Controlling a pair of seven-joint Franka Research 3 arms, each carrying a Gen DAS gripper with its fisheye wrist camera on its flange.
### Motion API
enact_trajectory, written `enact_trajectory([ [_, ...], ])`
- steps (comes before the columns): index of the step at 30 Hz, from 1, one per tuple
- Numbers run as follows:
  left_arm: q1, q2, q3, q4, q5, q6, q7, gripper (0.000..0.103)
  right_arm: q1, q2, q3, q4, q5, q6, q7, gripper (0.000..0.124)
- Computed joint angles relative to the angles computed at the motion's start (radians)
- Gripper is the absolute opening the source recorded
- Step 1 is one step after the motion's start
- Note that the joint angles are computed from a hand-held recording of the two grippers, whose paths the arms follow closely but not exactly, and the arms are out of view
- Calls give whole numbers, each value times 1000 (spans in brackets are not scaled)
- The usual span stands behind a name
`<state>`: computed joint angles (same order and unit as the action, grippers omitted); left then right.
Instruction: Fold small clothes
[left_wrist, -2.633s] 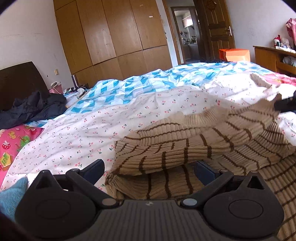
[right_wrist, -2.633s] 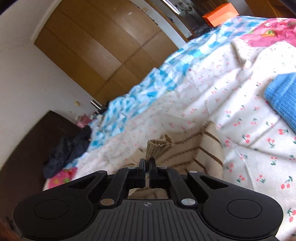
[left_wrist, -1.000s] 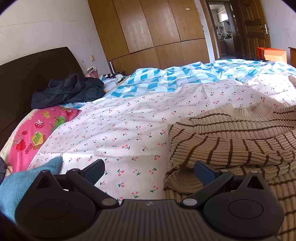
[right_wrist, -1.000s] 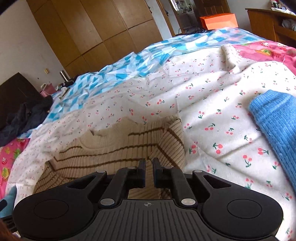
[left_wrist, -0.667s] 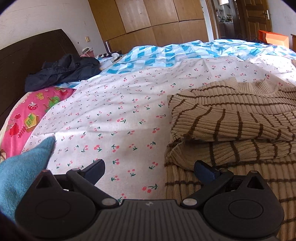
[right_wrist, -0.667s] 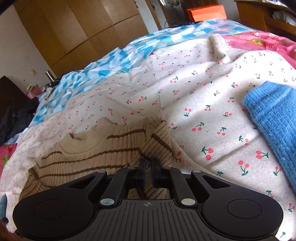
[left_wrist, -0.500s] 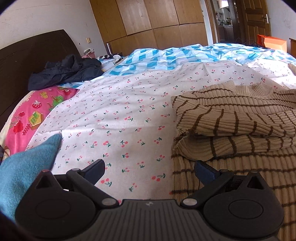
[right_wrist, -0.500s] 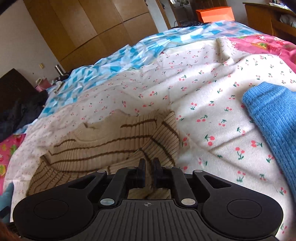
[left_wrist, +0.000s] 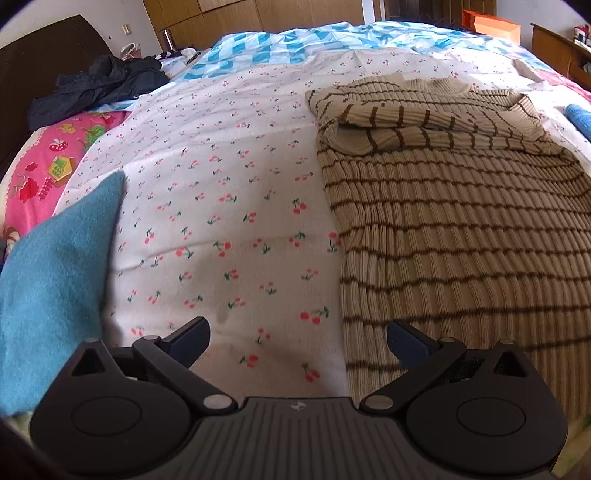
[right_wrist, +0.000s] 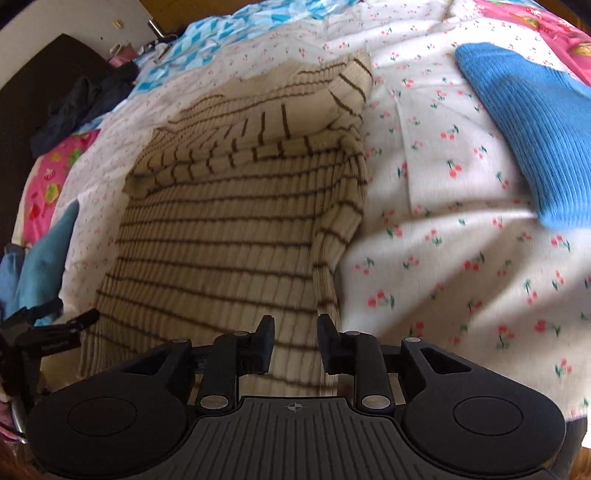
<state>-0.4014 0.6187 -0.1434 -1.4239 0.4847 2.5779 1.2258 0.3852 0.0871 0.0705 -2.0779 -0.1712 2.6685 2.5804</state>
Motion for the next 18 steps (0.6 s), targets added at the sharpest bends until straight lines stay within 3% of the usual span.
enact_trajectory([
  [6, 67, -63, -73, -73, -118, -49, 105, 98, 15, -41, 37, -28, 102, -111, -62, 34],
  [11, 81, -48, -100, -41, -189, -108, 205, 80, 21, -30, 42, -13, 105, -178, -63, 34],
  [13, 88, -38, -110, -26, -221, -122, 238, 72, 19, -19, 42, -13, 139, -169, -72, 34],
  [17, 100, -15, -123, 19, -292, -183, 278, 45, 17, 8, 44, -12, 230, -135, -138, 33],
  [18, 99, -15, -121, 21, -302, -188, 277, 42, 17, 9, 45, -17, 252, -122, -156, 26],
])
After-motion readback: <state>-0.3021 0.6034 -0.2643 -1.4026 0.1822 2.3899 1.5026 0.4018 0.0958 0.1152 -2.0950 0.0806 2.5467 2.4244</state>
